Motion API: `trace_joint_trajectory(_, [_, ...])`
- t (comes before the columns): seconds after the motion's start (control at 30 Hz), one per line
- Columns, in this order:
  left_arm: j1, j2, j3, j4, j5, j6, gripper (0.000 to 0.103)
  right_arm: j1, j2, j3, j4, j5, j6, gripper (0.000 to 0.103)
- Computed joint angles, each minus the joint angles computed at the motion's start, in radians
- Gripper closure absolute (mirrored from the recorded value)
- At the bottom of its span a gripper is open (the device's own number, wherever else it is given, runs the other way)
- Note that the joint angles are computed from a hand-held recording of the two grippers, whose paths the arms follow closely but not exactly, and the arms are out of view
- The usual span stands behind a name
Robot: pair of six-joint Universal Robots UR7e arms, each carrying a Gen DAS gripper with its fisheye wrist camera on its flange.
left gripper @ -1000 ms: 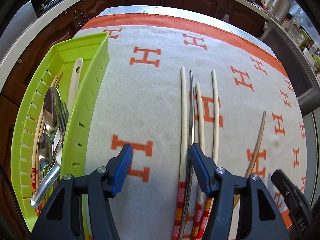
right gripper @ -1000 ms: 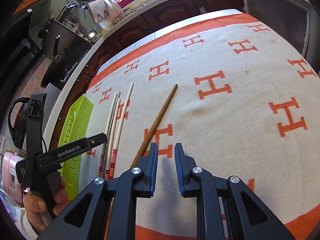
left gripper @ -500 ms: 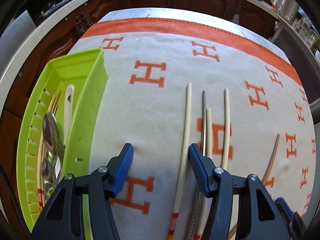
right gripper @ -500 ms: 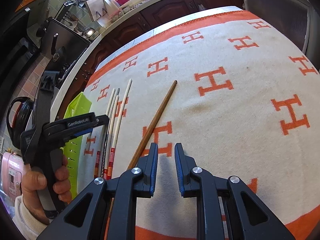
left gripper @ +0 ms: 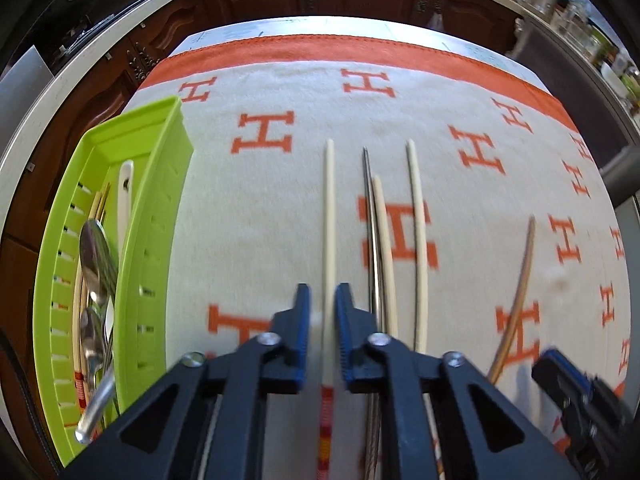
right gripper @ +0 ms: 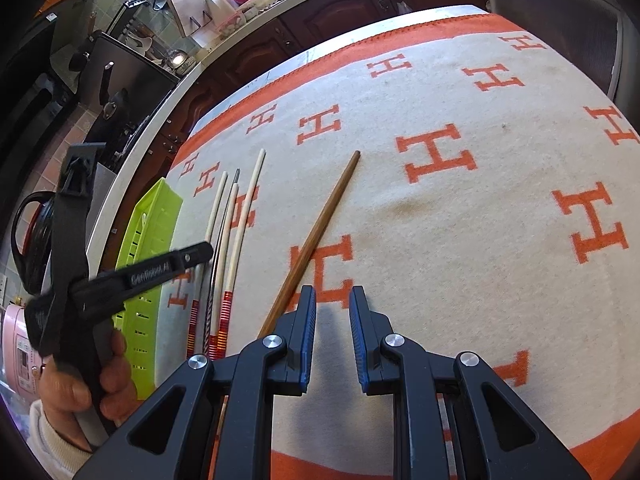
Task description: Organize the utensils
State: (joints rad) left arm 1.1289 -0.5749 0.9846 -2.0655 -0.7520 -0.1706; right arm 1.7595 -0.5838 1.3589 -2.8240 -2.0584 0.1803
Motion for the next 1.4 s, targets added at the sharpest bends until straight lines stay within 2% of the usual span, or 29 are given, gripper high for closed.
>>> trace_joint_trajectory(0.07, [-0.001,-0.031,0.054,-0.038,-0.026,0.006,0.100,0.002,0.010,-0.017,0.021,0.007,0.006,0.086])
trace_joint_trajectory(0.13, [0.007,-0.050,0.063,-0.033,-0.073,-0.027,0.100,0.002,0.018,-0.034,0.042,0.018,0.016,0.078])
trace_joint_trajectory(0.2, [0.001,-0.077,0.095,-0.054,-0.085,-0.039,0.100,0.007,0.029,-0.053,0.047,0.016,0.022,0.066])
trace_joint_trajectory(0.4, [-0.027,-0.173,0.146,-0.065,-0.120,-0.004,0.100,0.035,0.088,-0.154,0.132,-0.051,0.040,0.066])
trace_joint_trajectory(0.57, [-0.039,-0.263,0.195,-0.076,-0.078,0.018,0.100,0.081,0.166,-0.255,0.210,-0.203,0.025,0.066])
trace_joint_trajectory(0.73, [-0.023,-0.304,0.198,-0.129,0.032,0.063,0.100,0.115,0.227,-0.302,0.213,-0.354,-0.027,0.067])
trace_joint_trajectory(0.83, [0.008,-0.303,0.178,-0.116,0.043,0.048,0.100,0.132,0.264,-0.332,0.210,-0.442,-0.056,0.076])
trace_joint_trajectory(0.87, [0.021,-0.300,0.171,-0.110,0.045,0.038,0.100,0.133,0.266,-0.331,0.204,-0.452,-0.058,0.080])
trace_joint_trajectory(0.9, [0.034,-0.295,0.162,-0.097,0.040,0.031,0.100,0.133,0.263,-0.324,0.194,-0.452,-0.056,0.089])
trace_joint_trajectory(1.0, [0.067,-0.281,0.145,-0.055,0.022,-0.004,0.100,0.125,0.239,-0.292,0.173,-0.431,-0.021,0.095])
trace_joint_trajectory(1.1, [0.089,-0.275,0.144,-0.014,-0.009,-0.018,0.100,0.117,0.216,-0.273,0.188,-0.405,0.030,0.097])
trace_joint_trajectory(1.2, [0.092,-0.278,0.169,-0.035,0.003,-0.001,0.099,0.115,0.193,-0.254,0.192,-0.381,0.074,0.097])
trace_joint_trajectory(1.4, [0.083,-0.308,0.218,-0.116,0.006,0.040,0.079,0.146,0.167,-0.265,0.144,-0.305,0.059,0.097])
